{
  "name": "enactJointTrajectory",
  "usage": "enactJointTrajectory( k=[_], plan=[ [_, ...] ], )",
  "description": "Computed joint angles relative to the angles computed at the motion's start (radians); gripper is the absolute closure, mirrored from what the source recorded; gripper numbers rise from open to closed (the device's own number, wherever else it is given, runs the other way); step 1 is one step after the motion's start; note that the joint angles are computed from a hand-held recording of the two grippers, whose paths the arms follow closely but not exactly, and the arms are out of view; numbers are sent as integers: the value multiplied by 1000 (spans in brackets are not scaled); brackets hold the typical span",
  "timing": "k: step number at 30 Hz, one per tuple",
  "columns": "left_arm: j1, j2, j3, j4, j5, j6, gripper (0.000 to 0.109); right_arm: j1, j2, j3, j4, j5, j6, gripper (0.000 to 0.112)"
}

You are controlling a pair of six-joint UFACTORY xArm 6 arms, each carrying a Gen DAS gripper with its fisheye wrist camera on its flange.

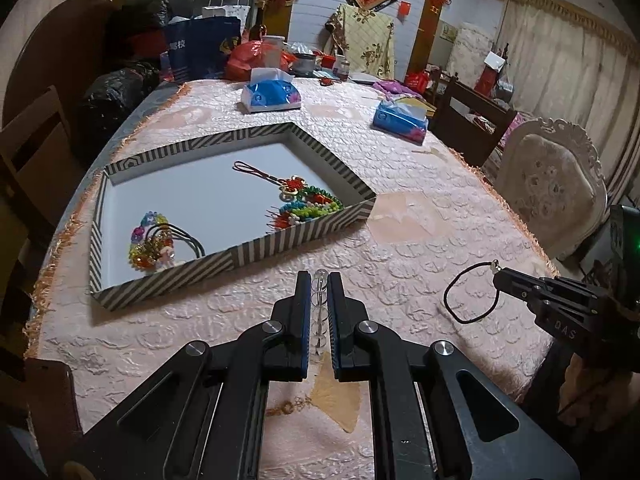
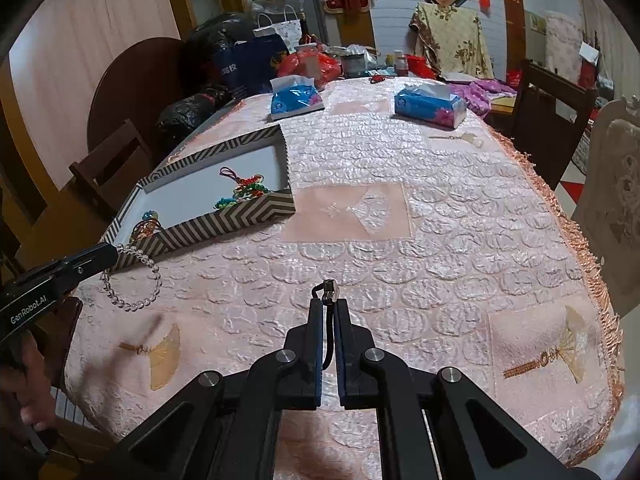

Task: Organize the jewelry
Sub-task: 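Carry the crystal bracelet in the left tool and the hair tie in the right tool to the tray, then open the left tool over the rainbow bracelet while the right tool drops the hair tie on the green bracelet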

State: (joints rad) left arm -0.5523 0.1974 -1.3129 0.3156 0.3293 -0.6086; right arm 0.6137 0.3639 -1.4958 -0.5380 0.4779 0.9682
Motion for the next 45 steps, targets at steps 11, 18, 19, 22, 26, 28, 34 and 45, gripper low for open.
enactJointTrajectory(
  k=[11,18,19,22,26,28,34,45],
  plan=[
    [33,-15,13,16,4,-28,102,18,64,-125,28,54,-89,108],
    [53,-10,7,31,12,-50,102,20,130,-245,63,88,-163,108],
    [55,-7,2,31,13,-50,102,21,138,-262,65,95,-169,108],
    [66,0,-10,48,19,-63,102,23,173,-330,72,124,-205,108],
    [80,15,-29,52,34,-70,102,23,207,-394,79,150,-237,108],
    [86,23,-39,62,40,-76,102,22,231,-437,84,166,-257,108],
    [115,49,-71,57,48,-72,102,18,309,-565,113,227,-317,108],
    [173,113,-161,51,77,-63,102,21,551,-993,172,398,-437,108]
  ],
)
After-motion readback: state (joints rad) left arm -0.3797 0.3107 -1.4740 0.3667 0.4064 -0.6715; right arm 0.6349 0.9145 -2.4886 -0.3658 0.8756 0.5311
